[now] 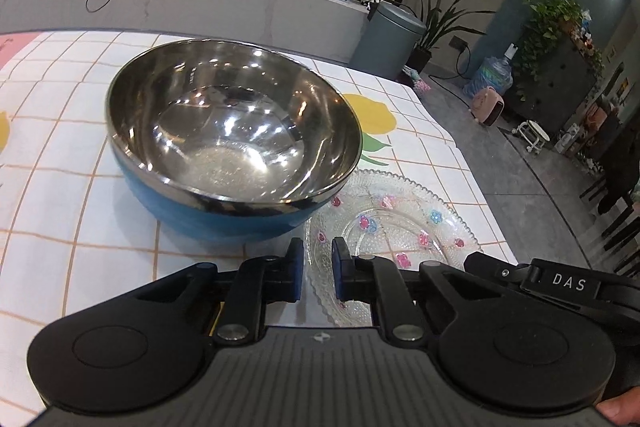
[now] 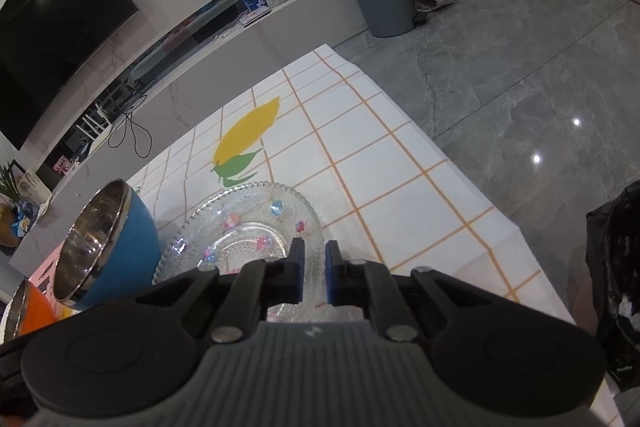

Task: Organize plates and bowls

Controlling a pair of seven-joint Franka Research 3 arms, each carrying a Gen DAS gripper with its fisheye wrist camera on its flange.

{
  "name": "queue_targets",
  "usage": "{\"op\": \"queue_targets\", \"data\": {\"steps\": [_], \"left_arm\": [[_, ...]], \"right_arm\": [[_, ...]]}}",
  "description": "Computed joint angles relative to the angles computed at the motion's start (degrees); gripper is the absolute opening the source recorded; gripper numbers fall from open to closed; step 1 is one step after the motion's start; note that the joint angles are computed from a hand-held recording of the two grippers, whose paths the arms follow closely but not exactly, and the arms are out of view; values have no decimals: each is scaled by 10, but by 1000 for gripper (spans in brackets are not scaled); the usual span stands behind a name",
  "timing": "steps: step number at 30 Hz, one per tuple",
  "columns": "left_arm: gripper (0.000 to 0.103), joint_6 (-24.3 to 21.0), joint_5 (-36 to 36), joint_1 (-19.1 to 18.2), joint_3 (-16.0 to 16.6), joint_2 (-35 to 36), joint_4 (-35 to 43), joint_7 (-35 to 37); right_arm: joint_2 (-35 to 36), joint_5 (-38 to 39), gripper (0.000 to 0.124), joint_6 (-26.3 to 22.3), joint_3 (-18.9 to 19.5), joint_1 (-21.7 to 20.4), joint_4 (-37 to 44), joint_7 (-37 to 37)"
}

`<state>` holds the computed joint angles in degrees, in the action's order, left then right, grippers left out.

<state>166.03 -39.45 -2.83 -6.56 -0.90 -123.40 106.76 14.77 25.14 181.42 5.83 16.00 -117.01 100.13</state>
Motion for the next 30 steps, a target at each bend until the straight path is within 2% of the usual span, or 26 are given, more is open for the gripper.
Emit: {"op": "queue_targets", "data": {"steps": [2, 5, 8, 14, 20, 30], "left_arm": [[15, -3, -12, 0, 2, -11, -8, 4], [15, -12, -25, -5, 10, -29, -23, 7], [15, -19, -24, -11, 21, -50, -41, -1], [15, -40, -24, -26, 50, -95, -76, -10], [15, -53, -28, -44, 80, -145, -118, -11], [15, -64, 23, -60, 122, -252, -203, -43]], "right_arm": [[-6, 1, 8, 0, -1, 2, -6, 3], [-20, 33, 7, 0, 36, -27, -18, -19], [-39, 62, 7, 0, 50, -33, -38, -31], [-88, 76, 7, -1, 33, 2, -90, -18], [-143, 50, 7, 3, 14, 38, -149, 40], [-217, 8, 7, 8, 34, 59, -229, 129]]}}
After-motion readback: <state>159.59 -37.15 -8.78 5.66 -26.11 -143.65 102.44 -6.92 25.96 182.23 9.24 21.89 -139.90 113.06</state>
